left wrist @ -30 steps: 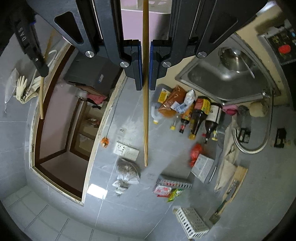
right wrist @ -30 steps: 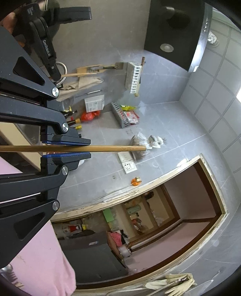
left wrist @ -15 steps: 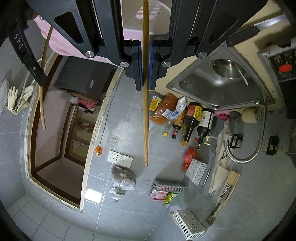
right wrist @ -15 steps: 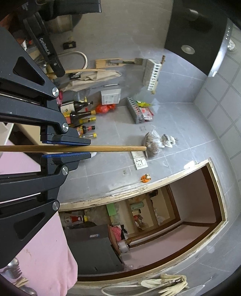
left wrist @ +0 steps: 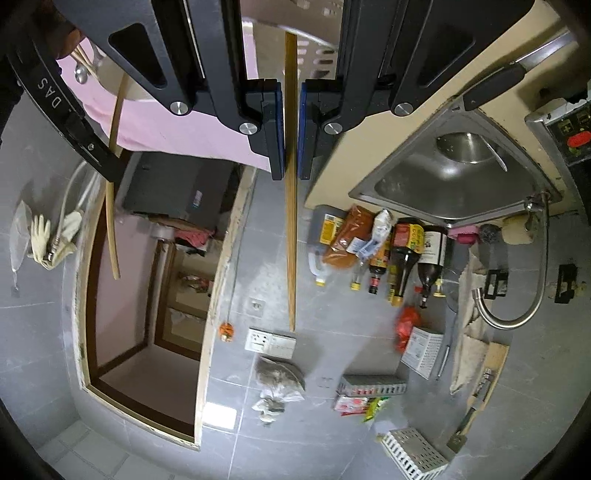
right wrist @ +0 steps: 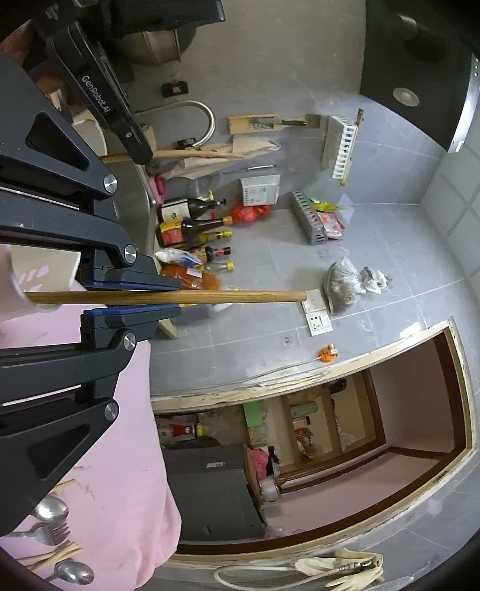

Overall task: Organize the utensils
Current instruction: 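Lift both chopsticks and carry them over the white utensil holder, then lower the chopsticks into the holder and open both tools, then grasp the metal tongs with the left tool while the right tool grasps the large steel spoon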

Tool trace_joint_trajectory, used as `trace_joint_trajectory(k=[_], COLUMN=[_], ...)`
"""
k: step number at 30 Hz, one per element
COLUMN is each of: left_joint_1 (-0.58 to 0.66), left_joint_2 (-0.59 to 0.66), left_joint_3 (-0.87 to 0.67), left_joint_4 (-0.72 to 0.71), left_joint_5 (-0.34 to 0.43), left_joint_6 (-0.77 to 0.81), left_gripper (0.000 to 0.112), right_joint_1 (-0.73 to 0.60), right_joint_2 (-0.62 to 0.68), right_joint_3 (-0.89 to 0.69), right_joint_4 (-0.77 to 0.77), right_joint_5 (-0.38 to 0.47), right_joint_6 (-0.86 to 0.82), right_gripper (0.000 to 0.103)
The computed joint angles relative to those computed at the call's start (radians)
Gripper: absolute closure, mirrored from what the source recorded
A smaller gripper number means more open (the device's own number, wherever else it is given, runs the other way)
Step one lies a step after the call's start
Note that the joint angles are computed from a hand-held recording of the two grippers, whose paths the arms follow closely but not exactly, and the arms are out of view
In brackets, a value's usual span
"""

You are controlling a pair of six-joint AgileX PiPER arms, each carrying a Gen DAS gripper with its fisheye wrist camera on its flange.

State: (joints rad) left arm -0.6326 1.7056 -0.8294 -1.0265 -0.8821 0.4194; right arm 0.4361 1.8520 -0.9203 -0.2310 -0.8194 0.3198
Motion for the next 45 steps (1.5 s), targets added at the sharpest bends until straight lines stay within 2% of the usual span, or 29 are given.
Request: trace_joint_trajectory(k=[12, 20, 22, 25, 26, 28, 31, 37, 41, 43, 45], left_joint_1=[0.008, -0.026, -0.044, -0.073, -0.083, -0.109, -0.141, -0.211, -0.255, -0.269, -0.279], left_joint_2=[-0.032, -0.059, -0.067, -0.077, -0.078, -0.078, -0.081, -0.066, -0.035, -0.008, 0.019], left_joint_3=[0.034, 0.057, 0.057, 0.045, 0.038, 0.022, 0.007, -0.054, -0.120, -0.166, -0.206], left_joint_4=[0.026, 0.007, -0.012, -0.039, -0.053, -0.077, -0.086, -0.124, -0.137, -0.143, -0.150], left_joint_5=[0.097, 0.074, 0.056, 0.035, 0.028, 0.007, -0.013, -0.056, -0.048, -0.016, 0.015], left_joint_6=[-0.053, -0.055, -0.040, -0.003, 0.015, 0.043, 0.054, 0.114, 0.189, 0.233, 0.266], left_gripper=[0.106, 0.081, 0.075, 0.068, 0.062, 0.052, 0.039, 0.017, 0.012, 0.012, 0.011], right_joint_1=[-0.028, -0.046, -0.057, -0.076, -0.085, -0.115, -0.169, -0.304, -0.416, -0.482, -0.535], right_joint_2=[-0.038, -0.063, -0.076, -0.100, -0.112, -0.138, -0.176, -0.255, -0.303, -0.325, -0.340], right_joint_3=[0.038, 0.072, 0.086, 0.110, 0.121, 0.148, 0.194, 0.273, 0.311, 0.320, 0.324], right_joint_4=[-0.110, -0.149, -0.156, -0.164, -0.164, -0.180, -0.194, -0.227, -0.282, -0.336, -0.385], right_joint_5=[0.043, 0.029, 0.016, -0.003, -0.009, -0.029, -0.080, -0.145, -0.166, -0.163, -0.163], right_joint_6=[0.072, 0.099, 0.108, 0.110, 0.107, 0.117, 0.116, 0.087, 0.080, 0.102, 0.120], right_gripper=[0.096, 0.090, 0.080, 0.077, 0.075, 0.056, 0.038, 0.021, 0.010, 0.002, 0.000])
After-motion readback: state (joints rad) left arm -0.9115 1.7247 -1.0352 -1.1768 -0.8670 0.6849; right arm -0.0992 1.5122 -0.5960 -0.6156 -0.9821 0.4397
